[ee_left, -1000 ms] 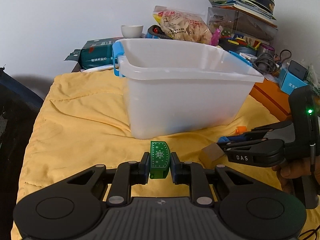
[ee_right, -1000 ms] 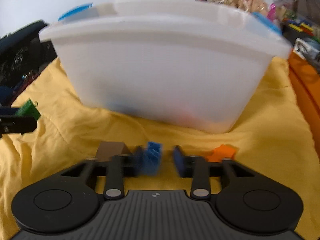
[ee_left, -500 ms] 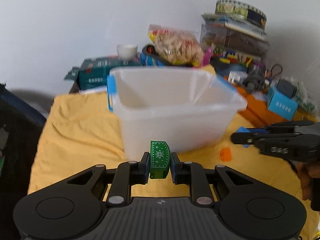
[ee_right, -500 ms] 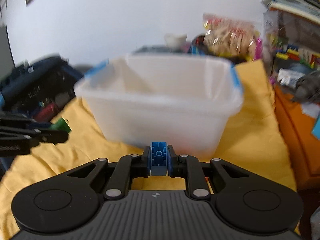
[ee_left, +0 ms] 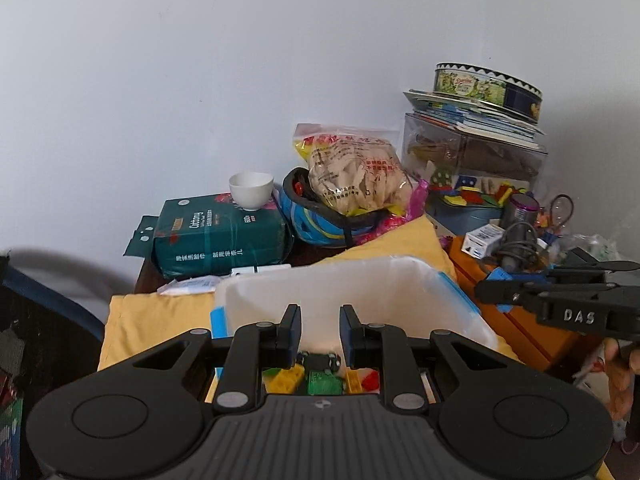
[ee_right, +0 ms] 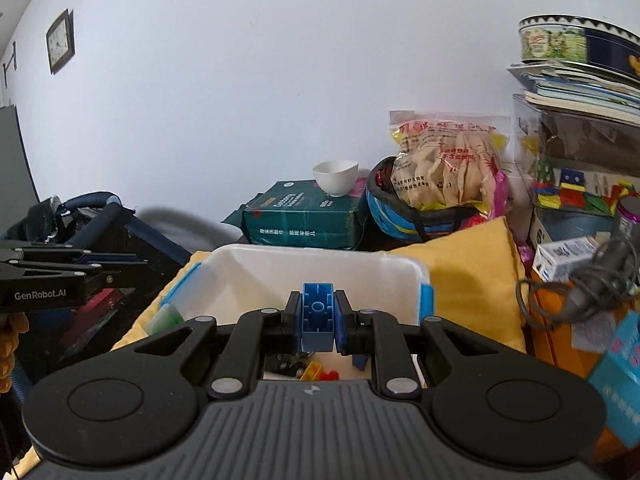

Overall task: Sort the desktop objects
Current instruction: 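Carry the green and blue bricks over the bin and open both tools, then grasp the tan cube with the left tool while the right tool grasps the orange brick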

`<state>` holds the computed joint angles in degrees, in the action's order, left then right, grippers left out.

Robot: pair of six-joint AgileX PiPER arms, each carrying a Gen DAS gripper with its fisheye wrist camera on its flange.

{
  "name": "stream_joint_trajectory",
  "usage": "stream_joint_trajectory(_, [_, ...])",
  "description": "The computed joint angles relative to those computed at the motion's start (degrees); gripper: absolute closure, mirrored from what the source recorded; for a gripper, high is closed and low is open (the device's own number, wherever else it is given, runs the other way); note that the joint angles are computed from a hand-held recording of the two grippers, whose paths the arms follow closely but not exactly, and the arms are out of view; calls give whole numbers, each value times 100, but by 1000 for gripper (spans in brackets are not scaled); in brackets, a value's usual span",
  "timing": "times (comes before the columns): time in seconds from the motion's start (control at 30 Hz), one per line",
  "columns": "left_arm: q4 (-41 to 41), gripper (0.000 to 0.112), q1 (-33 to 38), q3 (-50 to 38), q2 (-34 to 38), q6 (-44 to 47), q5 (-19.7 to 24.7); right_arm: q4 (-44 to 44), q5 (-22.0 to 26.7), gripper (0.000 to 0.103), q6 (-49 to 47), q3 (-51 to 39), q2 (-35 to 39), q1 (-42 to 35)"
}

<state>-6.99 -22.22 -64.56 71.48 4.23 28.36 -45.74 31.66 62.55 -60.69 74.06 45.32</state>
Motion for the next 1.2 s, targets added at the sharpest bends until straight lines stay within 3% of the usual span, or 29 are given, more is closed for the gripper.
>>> stream_joint_trajectory(0.07, [62,88,7,-248,302,-111,24,371,-154,86,-408,-186,247,-250])
stream_joint_trajectory(0.13, [-7,80,47,-568,690,10,169,802,-261,86,-884,-376,513,-473])
stream_joint_trajectory(0.17, [195,66,10,-720,880,-143,242,989,-261,84,-1108,-491,662,-541])
stream_joint_trajectory(0.2, [625,52,-66,-808,1033,-518,231,1052,-238,78,-1224,-631,839,-599])
stream_joint_trajectory(0.23, [1003,50,-107,-829,1128,-829,168,1000,-221,70,-1191,-678,910,-611])
stream_joint_trajectory(0.27, [1162,50,-98,-858,1191,-959,173,1053,-191,50,-1252,-726,978,-636])
stream_joint_trajectory(0.3, [1163,50,-47,-899,1225,-988,223,946,-194,40,-1129,-716,983,-633])
stream_joint_trajectory(0.43, [600,50,211,-494,865,-639,-20,891,-435,39,-1049,-336,579,-674])
stream_joint_trajectory(0.53, [717,50,193,37,439,-640,-189,752,-458,39,-828,140,93,-637])
stream_joint_trajectory(0.67, [436,49,63,951,-222,-703,-363,-115,-229,39,231,1019,-593,-291])
stream_joint_trajectory(0.8, [983,50,-555,1827,-513,-1703,-508,-607,185,39,1073,1804,-767,271])
stream_joint_trajectory(1.0, [2983,50,-1717,2270,217,-4218,-840,-634,-211,39,1506,2263,-240,225])
stream_joint_trajectory(1.2, [3764,50,-2083,2160,953,-5320,-1083,-1142,-672,41,1659,2363,257,17])
